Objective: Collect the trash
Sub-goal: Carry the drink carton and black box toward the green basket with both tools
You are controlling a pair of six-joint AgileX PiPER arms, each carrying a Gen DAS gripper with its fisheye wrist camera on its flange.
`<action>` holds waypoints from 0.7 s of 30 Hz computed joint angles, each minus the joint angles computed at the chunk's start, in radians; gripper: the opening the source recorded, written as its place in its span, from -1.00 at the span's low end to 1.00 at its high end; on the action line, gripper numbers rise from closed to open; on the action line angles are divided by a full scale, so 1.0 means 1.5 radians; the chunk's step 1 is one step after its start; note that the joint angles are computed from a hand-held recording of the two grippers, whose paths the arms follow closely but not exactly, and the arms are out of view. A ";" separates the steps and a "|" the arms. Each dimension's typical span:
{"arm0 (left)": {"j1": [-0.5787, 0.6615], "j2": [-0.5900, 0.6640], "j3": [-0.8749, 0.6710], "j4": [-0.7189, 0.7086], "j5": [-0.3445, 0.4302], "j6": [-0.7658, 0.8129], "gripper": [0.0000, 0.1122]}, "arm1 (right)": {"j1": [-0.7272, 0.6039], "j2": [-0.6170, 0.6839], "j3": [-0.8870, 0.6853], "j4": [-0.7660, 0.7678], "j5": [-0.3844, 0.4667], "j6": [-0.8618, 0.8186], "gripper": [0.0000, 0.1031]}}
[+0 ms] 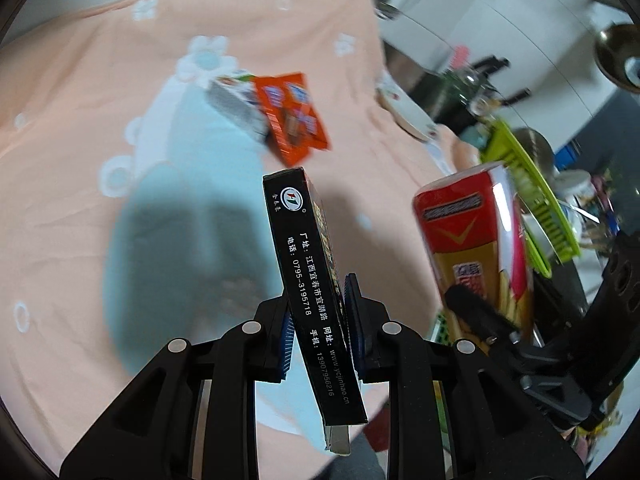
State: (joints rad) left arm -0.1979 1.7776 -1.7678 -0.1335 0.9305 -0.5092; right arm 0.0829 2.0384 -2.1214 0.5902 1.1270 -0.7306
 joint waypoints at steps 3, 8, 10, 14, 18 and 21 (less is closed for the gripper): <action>-0.034 0.016 -0.019 0.007 0.000 -0.010 -0.60 | -0.034 -0.048 0.090 0.011 -0.030 -0.039 0.22; -0.089 0.064 -0.079 0.012 0.017 -0.017 -0.60 | -0.095 -0.101 0.204 0.019 -0.064 -0.091 0.22; -0.110 0.086 -0.106 0.018 0.024 -0.020 -0.60 | -0.115 -0.109 0.229 0.020 -0.074 -0.101 0.22; -0.149 0.124 -0.157 0.039 0.046 -0.030 -0.60 | -0.165 -0.115 0.266 0.025 -0.082 -0.113 0.22; -0.172 0.167 -0.210 0.033 0.066 -0.029 -0.60 | -0.195 -0.116 0.292 0.012 -0.102 -0.116 0.22; -0.188 0.207 -0.266 0.030 0.093 -0.027 -0.60 | -0.214 -0.108 0.304 0.000 -0.112 -0.116 0.22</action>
State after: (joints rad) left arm -0.4804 2.0881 -2.1664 -0.0889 1.0698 -0.5502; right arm -0.2382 1.8768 -1.6650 0.5901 0.9590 -0.9042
